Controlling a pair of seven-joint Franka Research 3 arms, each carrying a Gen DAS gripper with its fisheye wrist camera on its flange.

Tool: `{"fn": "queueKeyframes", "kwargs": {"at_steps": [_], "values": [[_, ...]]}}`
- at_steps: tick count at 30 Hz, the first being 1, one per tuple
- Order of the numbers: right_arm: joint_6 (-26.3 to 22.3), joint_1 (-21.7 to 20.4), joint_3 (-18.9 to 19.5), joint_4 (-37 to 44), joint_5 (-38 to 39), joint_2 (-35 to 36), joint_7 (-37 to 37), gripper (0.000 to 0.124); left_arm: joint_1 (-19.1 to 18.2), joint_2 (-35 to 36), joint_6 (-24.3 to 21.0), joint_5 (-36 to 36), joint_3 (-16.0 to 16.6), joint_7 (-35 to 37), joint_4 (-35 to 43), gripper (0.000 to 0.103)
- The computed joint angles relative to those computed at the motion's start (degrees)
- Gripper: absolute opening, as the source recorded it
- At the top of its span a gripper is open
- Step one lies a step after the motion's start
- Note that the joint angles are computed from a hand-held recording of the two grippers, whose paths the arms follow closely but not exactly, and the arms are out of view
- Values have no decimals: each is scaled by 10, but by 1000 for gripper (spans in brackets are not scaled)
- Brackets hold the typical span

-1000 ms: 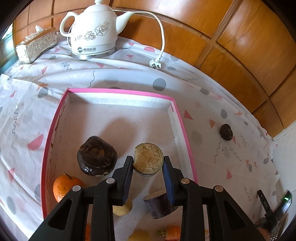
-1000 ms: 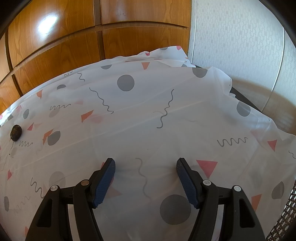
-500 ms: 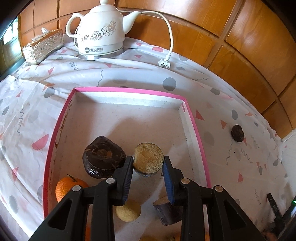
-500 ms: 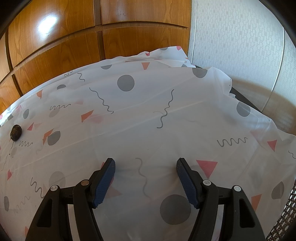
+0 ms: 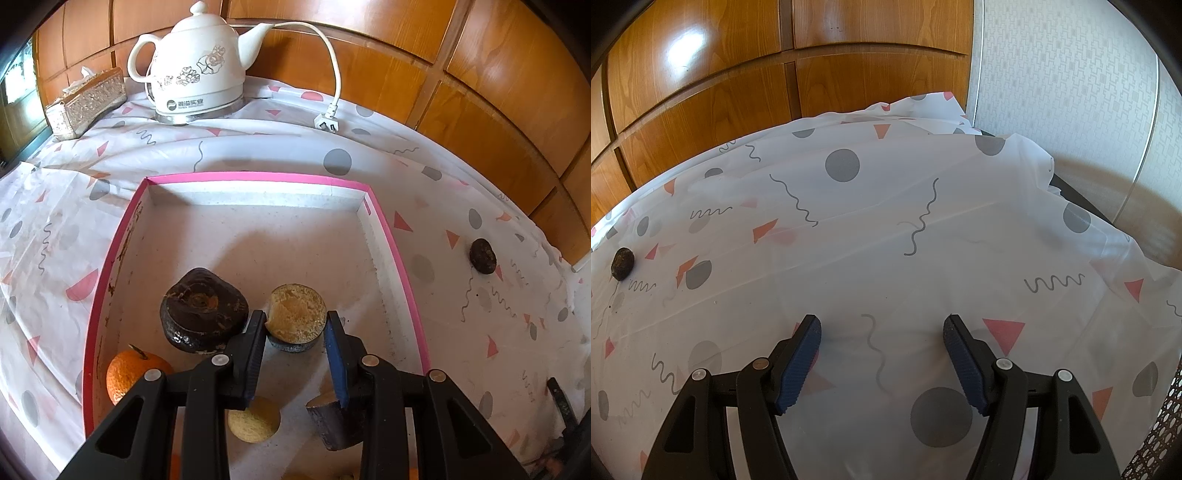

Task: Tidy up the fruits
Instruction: 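Carry the fruit piece with the left gripper into the tray and release, then withdraw the open left gripper from the tray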

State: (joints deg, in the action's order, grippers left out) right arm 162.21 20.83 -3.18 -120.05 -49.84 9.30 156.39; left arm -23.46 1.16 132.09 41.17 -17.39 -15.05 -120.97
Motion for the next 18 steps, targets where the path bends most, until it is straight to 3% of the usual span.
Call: {"fn": "queueKeyframes", "kwargs": {"at_steps": [12, 18], "values": [[0, 1, 0, 0, -2, 0, 2, 70, -14, -18, -34, 24, -13, -19, 3, 38], [-1, 1, 0, 1, -3, 0, 2, 70, -22, -38, -54, 45, -25, -38, 3, 45]]}}
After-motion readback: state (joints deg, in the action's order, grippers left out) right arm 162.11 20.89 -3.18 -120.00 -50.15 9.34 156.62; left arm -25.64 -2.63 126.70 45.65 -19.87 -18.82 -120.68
